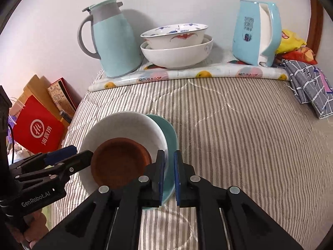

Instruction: Organize plates and bowls

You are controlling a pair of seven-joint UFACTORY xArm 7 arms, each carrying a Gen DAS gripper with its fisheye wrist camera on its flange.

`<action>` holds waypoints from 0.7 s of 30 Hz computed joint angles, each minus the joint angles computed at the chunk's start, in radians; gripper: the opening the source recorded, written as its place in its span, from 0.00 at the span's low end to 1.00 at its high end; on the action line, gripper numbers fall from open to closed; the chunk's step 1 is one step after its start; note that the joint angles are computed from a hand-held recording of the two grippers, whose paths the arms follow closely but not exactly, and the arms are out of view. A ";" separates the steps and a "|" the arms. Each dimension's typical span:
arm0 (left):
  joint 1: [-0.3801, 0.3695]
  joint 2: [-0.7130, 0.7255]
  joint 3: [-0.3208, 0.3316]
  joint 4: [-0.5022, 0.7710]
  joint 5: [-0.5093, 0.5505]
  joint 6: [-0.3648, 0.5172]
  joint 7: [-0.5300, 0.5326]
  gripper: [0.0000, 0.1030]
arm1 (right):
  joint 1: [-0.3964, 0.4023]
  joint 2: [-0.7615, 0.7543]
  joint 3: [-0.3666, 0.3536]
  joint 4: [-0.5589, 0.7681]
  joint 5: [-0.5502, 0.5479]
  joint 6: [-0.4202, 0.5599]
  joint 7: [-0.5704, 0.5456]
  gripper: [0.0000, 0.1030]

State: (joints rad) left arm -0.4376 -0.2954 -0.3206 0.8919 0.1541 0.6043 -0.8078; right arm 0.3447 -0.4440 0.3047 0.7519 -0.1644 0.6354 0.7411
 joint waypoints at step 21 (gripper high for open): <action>-0.007 -0.128 -0.192 0.074 0.235 0.162 -0.238 0.79 | 0.003 -0.464 0.055 -0.143 0.019 0.227 0.046 0.48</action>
